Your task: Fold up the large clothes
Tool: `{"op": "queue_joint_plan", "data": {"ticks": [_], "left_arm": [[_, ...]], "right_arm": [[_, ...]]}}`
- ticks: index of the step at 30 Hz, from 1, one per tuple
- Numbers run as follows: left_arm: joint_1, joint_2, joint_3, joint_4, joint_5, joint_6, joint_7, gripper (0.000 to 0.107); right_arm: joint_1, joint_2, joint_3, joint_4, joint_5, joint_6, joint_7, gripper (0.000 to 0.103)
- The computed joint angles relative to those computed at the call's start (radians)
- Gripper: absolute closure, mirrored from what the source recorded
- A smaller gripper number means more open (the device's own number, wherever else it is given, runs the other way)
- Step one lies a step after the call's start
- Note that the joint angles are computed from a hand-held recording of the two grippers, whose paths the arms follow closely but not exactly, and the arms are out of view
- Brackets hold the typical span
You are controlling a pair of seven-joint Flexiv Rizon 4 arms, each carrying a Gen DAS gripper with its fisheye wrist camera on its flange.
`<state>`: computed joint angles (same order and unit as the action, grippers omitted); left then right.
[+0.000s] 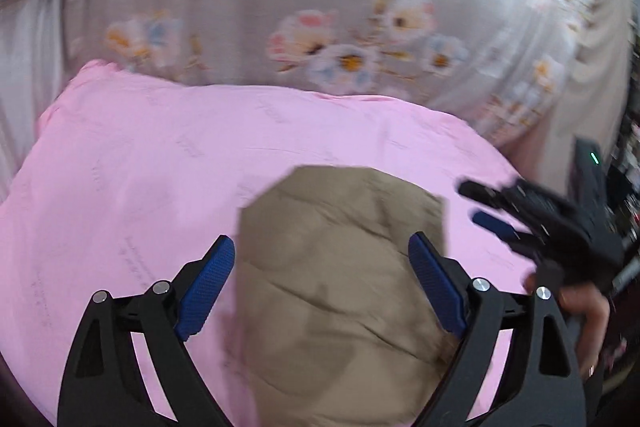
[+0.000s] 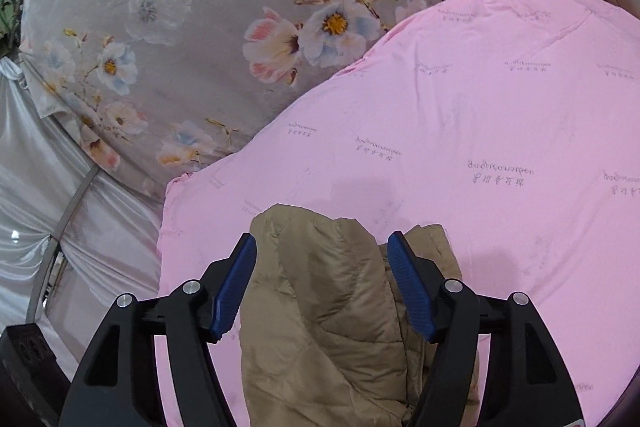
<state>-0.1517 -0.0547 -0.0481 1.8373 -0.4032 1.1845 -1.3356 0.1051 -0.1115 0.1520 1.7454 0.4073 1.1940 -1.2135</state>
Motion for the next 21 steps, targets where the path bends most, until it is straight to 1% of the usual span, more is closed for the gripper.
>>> {"op": "queue_joint_plan", "data": {"ticks": [1,3,4,5,6,7,9,10,12,14,15,16,17,18,21], "left_arm": [[0.011,-0.025,0.004,-0.029,-0.002,-0.018,-0.015,0.021],[0.029,-0.082,0.016,-0.104,0.058,-0.074,-0.097,0.021],[0.032,-0.111,0.013,-0.134,0.072,-0.088,-0.113,0.021],[0.030,-0.138,0.018,-0.173,0.111,-0.112,-0.151,0.021],[0.030,-0.164,0.019,-0.209,0.137,-0.137,-0.170,0.021],[0.035,-0.192,0.012,-0.245,0.141,-0.164,-0.169,0.021],[0.027,-0.230,0.009,-0.296,0.165,-0.203,-0.197,0.022],[0.024,-0.238,0.004,-0.307,0.166,-0.209,-0.201,0.022],[0.003,-0.270,0.005,-0.348,0.199,-0.218,-0.234,0.022],[-0.011,-0.308,0.008,-0.392,0.229,-0.233,-0.254,0.023],[-0.027,-0.333,0.015,-0.422,0.257,-0.249,-0.278,0.024],[-0.036,-0.351,0.019,-0.437,0.275,-0.258,-0.291,0.024],[-0.046,-0.370,0.026,-0.454,0.296,-0.270,-0.306,0.026],[-0.059,-0.394,0.033,-0.475,0.319,-0.291,-0.325,0.028],[-0.062,-0.432,0.026,-0.472,0.323,-0.290,-0.337,0.026]], "right_arm": [[0.002,-0.018,-0.003,-0.021,-0.001,-0.035,0.008,0.036],[-0.009,-0.062,0.003,-0.081,0.037,-0.140,-0.001,0.036],[-0.011,-0.085,0.005,-0.110,0.041,-0.188,-0.003,0.035],[-0.008,-0.097,0.003,-0.120,0.022,-0.207,0.003,0.037],[-0.007,-0.106,0.004,-0.128,0.007,-0.215,-0.006,0.050],[-0.010,-0.109,0.009,-0.133,0.012,-0.212,-0.023,0.073],[-0.027,-0.093,0.028,-0.126,0.071,-0.156,-0.077,0.085],[-0.027,-0.079,0.032,-0.105,0.067,-0.111,-0.083,0.088],[0.026,-0.052,-0.010,-0.013,-0.095,0.001,0.014,0.091],[0.069,-0.043,-0.062,0.095,-0.303,0.095,0.166,0.092],[0.073,-0.047,-0.072,0.130,-0.359,0.129,0.207,0.092],[0.066,-0.054,-0.071,0.148,-0.380,0.146,0.222,0.093],[0.057,-0.063,-0.068,0.160,-0.387,0.144,0.238,0.093],[0.036,-0.077,-0.047,0.162,-0.352,0.152,0.216,0.093],[-0.014,-0.110,0.003,0.150,-0.268,0.162,0.152,0.093]]}}
